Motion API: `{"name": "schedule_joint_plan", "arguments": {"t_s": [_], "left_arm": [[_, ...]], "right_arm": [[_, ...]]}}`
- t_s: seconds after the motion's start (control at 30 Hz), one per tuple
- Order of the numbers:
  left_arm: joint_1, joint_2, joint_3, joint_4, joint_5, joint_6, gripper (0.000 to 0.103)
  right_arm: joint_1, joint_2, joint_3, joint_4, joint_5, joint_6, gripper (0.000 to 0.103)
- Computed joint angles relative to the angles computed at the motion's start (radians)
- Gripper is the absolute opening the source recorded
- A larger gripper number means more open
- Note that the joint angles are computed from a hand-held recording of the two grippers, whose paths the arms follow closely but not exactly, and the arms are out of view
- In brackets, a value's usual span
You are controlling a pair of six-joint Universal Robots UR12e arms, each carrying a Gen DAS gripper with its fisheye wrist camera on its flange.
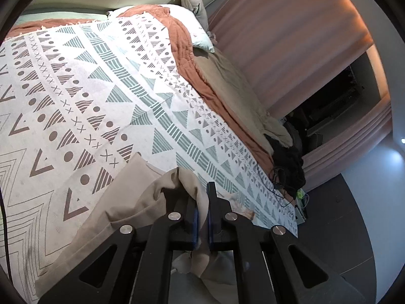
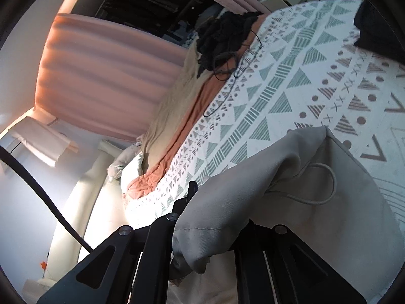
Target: Fold large clothes
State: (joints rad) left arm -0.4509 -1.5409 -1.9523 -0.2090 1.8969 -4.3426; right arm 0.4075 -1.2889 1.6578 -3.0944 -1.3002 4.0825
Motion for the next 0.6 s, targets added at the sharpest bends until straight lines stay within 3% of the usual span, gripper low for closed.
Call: {"name": "schedule_joint_plan", "arguments": {"t_s": [0.07, 0.2, 0.23, 0.3, 0.33, 0.37, 0.4, 0.43, 0.6], "left_arm": [[0.020, -0.012, 0.002, -0.033, -0.038, -0.036, 0.007], [0.054, -0.036, -0.009, -0.021, -0.114, -0.072, 0.007], [0.059, -0.042, -0.011, -0.016, -0.131, -0.082, 0.007], [0.067, -0.051, -0.015, -0.002, -0.155, -0.100, 0.022], [0.068, -0.055, -0.017, 0.012, -0.162, -0.107, 0.030], [0.068, -0.060, -0.020, 0.034, -0.167, -0.110, 0.056], [0.066, -0.064, -0.022, 0.056, -0.167, -0.112, 0.088], [0.062, -0.067, -0.022, 0.073, -0.160, -0.111, 0.099], [0.051, -0.058, -0.016, 0.072, -0.172, -0.103, 0.103]], "right_arm": [[0.005, 0.026, -0.022, 0.020, -0.012, 0.027, 0.008], [0.016, 0.047, -0.060, 0.118, -0.045, 0.031, 0.009], [0.017, 0.051, -0.065, 0.119, -0.047, 0.028, 0.016], [0.018, 0.054, -0.066, 0.092, -0.048, 0.022, 0.049], [0.020, 0.054, -0.064, 0.078, -0.059, 0.011, 0.093], [0.024, 0.054, -0.061, 0.060, -0.080, 0.001, 0.103], [0.025, 0.054, -0.061, 0.047, -0.086, -0.003, 0.103], [0.026, 0.054, -0.062, 0.039, -0.078, -0.005, 0.103], [0.032, 0.060, -0.069, 0.063, -0.041, -0.024, 0.103]]}}
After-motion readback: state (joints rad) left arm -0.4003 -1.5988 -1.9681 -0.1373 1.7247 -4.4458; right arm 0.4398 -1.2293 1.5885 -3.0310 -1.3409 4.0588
